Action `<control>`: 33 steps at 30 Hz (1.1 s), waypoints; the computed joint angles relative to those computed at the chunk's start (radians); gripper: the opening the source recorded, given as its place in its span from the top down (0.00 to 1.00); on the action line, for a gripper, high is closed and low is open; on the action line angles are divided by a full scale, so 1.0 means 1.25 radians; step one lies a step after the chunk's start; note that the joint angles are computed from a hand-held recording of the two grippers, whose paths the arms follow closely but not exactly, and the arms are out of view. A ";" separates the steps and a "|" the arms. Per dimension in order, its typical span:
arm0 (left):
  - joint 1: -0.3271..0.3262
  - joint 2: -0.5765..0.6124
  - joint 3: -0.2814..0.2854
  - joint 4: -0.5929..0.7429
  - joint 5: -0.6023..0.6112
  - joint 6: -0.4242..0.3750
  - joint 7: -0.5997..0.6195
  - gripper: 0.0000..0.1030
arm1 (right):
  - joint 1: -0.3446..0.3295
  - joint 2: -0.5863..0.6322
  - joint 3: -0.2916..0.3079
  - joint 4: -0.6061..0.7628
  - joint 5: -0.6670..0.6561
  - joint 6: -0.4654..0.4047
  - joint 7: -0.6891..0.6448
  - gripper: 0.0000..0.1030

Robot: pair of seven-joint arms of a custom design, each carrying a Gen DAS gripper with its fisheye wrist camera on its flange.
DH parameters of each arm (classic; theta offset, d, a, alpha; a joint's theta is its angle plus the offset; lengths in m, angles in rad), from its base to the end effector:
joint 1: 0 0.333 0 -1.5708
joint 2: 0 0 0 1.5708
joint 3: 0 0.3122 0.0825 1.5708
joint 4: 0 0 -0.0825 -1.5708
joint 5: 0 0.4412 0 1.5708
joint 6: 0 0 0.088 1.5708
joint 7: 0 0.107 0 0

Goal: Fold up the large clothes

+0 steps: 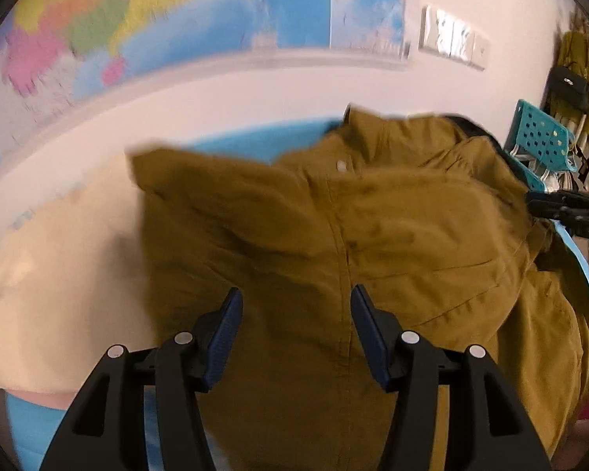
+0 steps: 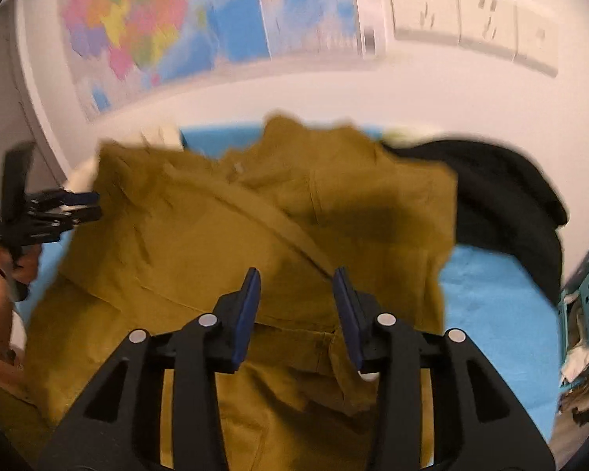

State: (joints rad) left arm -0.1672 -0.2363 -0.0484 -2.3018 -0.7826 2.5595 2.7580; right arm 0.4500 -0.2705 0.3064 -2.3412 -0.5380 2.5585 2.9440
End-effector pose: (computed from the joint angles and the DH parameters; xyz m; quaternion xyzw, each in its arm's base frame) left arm 0.5499 -0.1106 0.4627 -0.3314 0.8731 -0.3308 0.1360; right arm 0.3931 0.3868 0.4541 -0.5912 0.7405 -0.1640 0.2743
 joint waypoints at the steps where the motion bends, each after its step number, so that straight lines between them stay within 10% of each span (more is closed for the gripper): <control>1: 0.007 0.021 -0.008 0.014 0.025 -0.002 -0.035 0.47 | 0.001 0.013 -0.006 0.000 0.015 -0.011 -0.009 0.68; 10: 0.000 0.032 -0.034 -0.019 0.074 0.099 -0.072 0.48 | 0.006 -0.010 0.010 -0.002 -0.024 -0.040 0.022 0.63; 17: -0.051 -0.061 0.019 -0.108 -0.036 0.034 0.120 0.44 | 0.038 0.053 -0.014 0.036 0.048 0.028 -0.107 0.65; 33: -0.094 -0.107 0.032 -0.206 -0.039 0.128 0.105 0.43 | 0.053 0.016 0.009 0.010 0.065 0.057 -0.058 0.58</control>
State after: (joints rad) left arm -0.2852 -0.3699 -0.0081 -2.5597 -0.8318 2.7198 2.8896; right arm 0.5161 -0.2508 0.3177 -2.3283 -0.4572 2.6295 2.8719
